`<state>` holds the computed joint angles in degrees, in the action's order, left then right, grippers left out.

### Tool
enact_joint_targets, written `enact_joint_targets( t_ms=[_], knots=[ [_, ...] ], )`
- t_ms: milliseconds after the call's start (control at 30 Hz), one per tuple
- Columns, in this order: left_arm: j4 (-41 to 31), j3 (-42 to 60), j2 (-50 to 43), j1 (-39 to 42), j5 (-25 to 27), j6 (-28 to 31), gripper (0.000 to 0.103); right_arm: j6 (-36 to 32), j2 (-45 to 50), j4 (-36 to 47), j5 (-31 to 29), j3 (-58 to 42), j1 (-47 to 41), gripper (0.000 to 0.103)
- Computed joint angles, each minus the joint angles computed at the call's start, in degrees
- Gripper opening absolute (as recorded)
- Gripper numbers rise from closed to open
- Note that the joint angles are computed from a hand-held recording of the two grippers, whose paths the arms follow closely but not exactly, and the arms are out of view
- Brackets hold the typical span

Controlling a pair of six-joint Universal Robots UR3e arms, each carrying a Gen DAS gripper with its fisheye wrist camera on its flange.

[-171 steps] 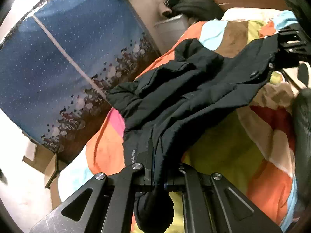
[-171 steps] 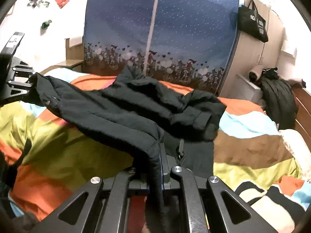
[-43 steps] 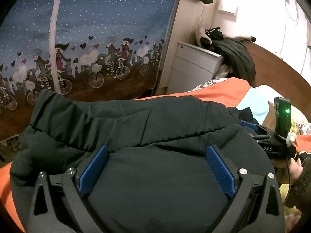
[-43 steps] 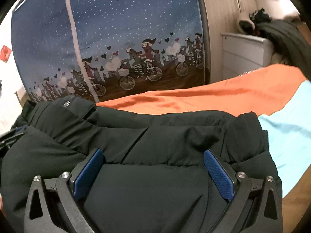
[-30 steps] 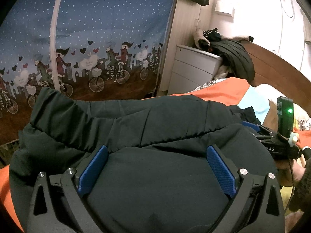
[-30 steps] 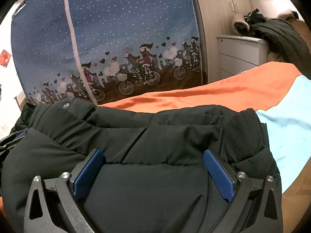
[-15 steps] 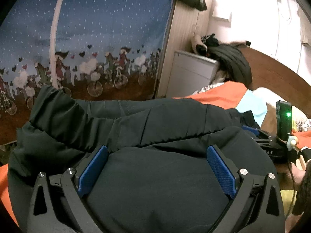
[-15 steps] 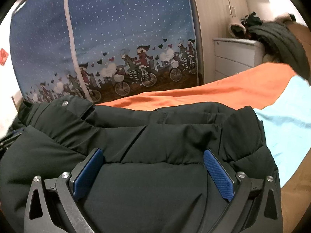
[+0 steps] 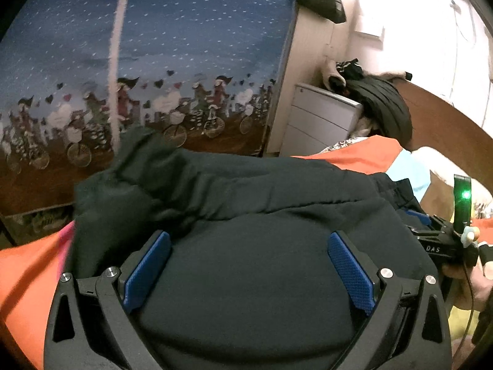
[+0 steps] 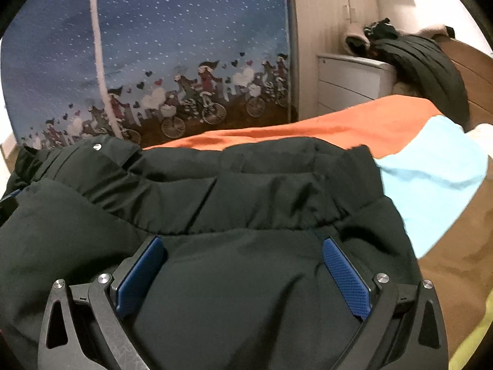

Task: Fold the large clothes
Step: 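Open both tools and press the folded jacket flat, then grasp the folded dark green jacket bundle with both tools and lift it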

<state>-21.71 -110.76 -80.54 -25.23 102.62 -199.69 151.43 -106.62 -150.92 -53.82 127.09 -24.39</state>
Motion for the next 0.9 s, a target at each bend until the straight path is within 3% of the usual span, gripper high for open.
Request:
enact_joint_targets(
  t_ms=[67, 133, 267, 367, 433, 567, 667, 900],
  knots=[
    [-2.35, -0.60, 2.70, 0.53, 0.75, -0.40, 0.100, 1.17, -2.78, -0.32, -2.51, 0.82, 0.68, 0.103],
    [-4.23, -1.87, 6.31, 1.81, 0.50, -1.10, 0.100, 0.26, -7.58, 2.39, -0.71, 2.72, -1.30, 0.103],
    [-11.40, -4.94, 16.70, 9.69, -7.75, -2.56, 0.100, -6.05, -17.48, 14.05, 5.27, 4.59, -6.69, 0.103],
    [-17.01, -6.17, 22.60, 15.84, -14.17, -0.87, 0.100, -10.57, -19.47, 20.43, 5.41, 2.89, -7.67, 0.103],
    [-20.41, -7.12, 25.69, 18.22, -15.35, -0.91, 0.100, -11.09, -19.69, 20.98, 5.07, 2.26, -7.99, 0.103],
    [-31.60, -9.07, 33.95, 28.34, -25.91, 3.21, 0.100, -10.68, -20.36, 21.64, 4.42, 1.91, -8.93, 0.103],
    [-37.29, -10.24, 38.49, 33.46, -30.84, 7.26, 0.100, -9.54, -22.95, 19.77, 5.18, 3.03, -11.12, 0.103],
    [-43.09, -11.69, 41.92, 36.62, -33.04, 12.10, 0.100, -8.76, -21.00, 21.44, 6.27, 0.44, -16.29, 0.103]
  ],
)
